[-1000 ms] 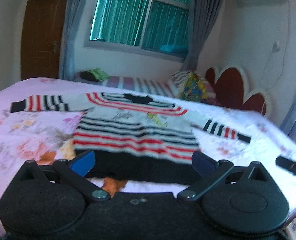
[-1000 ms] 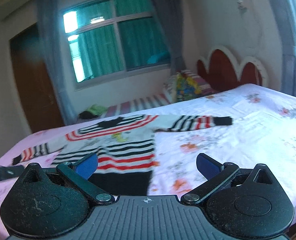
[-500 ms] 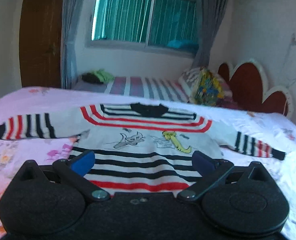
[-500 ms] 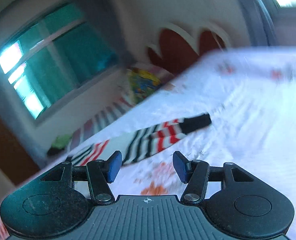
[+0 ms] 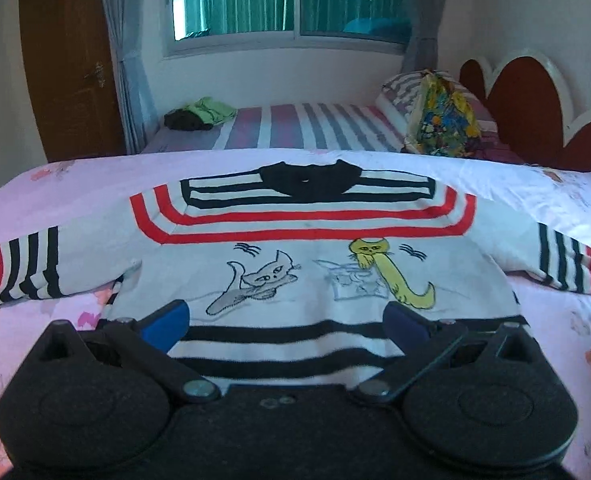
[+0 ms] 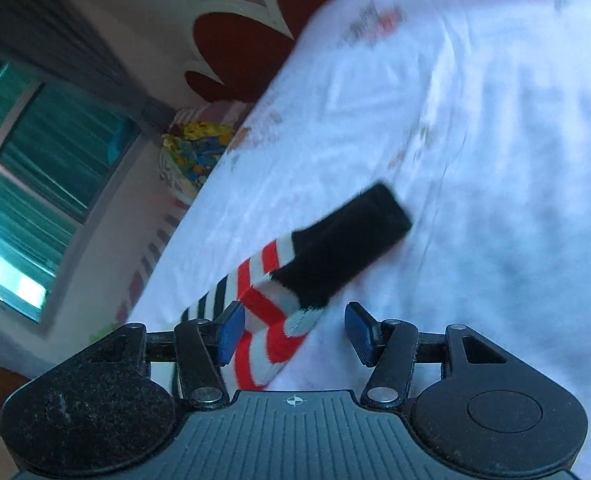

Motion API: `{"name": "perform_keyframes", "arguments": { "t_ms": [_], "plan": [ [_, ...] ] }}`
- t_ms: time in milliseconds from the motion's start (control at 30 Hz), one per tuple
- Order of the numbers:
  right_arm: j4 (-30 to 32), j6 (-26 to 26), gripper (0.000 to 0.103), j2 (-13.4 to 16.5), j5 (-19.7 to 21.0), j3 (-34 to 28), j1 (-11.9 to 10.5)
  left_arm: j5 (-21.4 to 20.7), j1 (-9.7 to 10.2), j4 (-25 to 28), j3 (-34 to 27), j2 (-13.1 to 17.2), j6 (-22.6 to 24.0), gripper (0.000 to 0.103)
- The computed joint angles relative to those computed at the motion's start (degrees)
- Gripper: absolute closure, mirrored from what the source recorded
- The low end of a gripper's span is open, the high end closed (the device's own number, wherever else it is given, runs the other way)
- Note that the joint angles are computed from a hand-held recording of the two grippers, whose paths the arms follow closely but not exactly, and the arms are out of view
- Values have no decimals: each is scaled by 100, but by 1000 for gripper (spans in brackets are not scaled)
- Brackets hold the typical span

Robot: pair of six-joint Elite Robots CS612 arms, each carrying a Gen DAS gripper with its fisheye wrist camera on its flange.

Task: Fold small clothes
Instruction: 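Reach the right tool to the nearest sleeve and grasp its black cuff, then fold the held sleeve across the sweater body with the right tool, release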

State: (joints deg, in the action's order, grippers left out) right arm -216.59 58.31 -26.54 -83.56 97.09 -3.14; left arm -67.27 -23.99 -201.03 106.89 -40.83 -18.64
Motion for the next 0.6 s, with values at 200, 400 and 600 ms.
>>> {"name": "perform_keyframes", "arguments": {
  "t_ms": [200, 400, 600],
  "plan": [
    [-22, 53, 52, 28, -90, -60, 23, 13, 24, 396, -224, 70, -34, 0],
    [74, -48, 93, 36, -250, -34, 1, 11, 160, 665, -390, 101, -387, 0],
    [156, -1221, 97, -11, -753, -196, 208, -271, 440, 1174, -517, 74, -567, 0]
  ]
}}
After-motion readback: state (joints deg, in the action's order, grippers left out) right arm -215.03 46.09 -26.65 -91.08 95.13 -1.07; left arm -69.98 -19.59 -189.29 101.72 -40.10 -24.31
